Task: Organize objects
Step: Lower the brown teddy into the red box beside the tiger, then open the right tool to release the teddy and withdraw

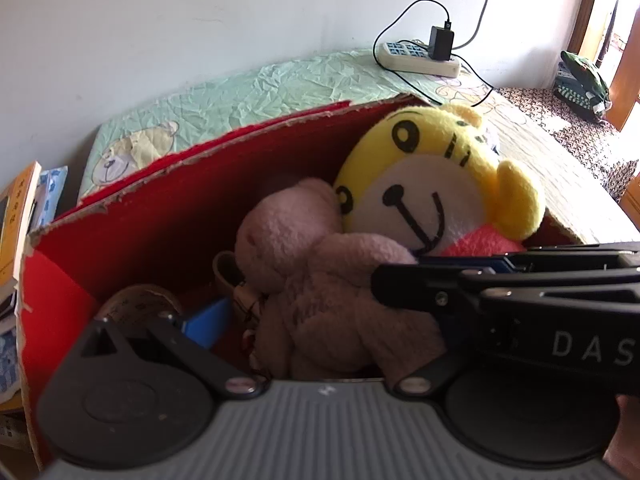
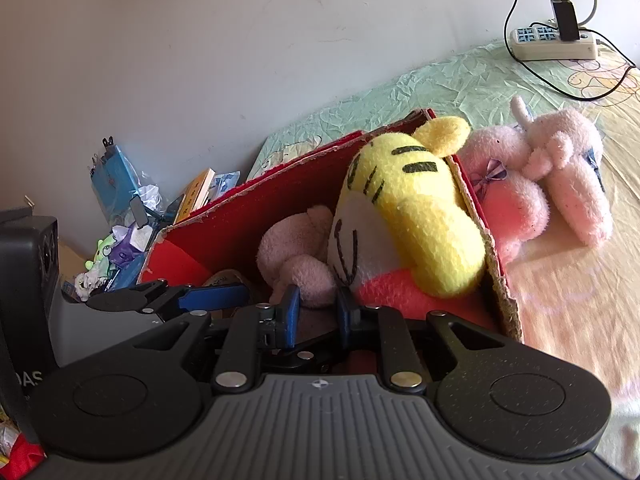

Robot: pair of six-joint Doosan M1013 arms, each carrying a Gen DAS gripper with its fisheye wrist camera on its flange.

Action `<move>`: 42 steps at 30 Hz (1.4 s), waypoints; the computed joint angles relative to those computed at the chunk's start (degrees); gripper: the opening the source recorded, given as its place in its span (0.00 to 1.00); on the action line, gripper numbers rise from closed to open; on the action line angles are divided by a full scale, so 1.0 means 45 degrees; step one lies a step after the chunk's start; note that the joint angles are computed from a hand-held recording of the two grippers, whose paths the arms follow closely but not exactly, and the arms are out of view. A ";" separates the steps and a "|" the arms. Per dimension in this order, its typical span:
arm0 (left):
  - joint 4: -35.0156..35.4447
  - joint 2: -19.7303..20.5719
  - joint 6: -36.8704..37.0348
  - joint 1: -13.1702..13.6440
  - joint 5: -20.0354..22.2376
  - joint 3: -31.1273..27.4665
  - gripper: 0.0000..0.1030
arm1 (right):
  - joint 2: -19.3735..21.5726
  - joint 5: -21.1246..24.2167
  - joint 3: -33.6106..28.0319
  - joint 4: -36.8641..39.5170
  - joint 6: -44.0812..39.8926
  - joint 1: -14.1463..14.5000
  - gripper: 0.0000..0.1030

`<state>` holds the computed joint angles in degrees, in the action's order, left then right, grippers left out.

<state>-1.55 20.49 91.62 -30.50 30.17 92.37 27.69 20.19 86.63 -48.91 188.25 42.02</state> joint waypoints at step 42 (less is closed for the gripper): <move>0.5254 -0.0931 -0.5497 -0.0962 0.0863 0.0565 1.00 | -0.0446 0.0454 0.0585 -0.2180 0.1739 0.0316 0.18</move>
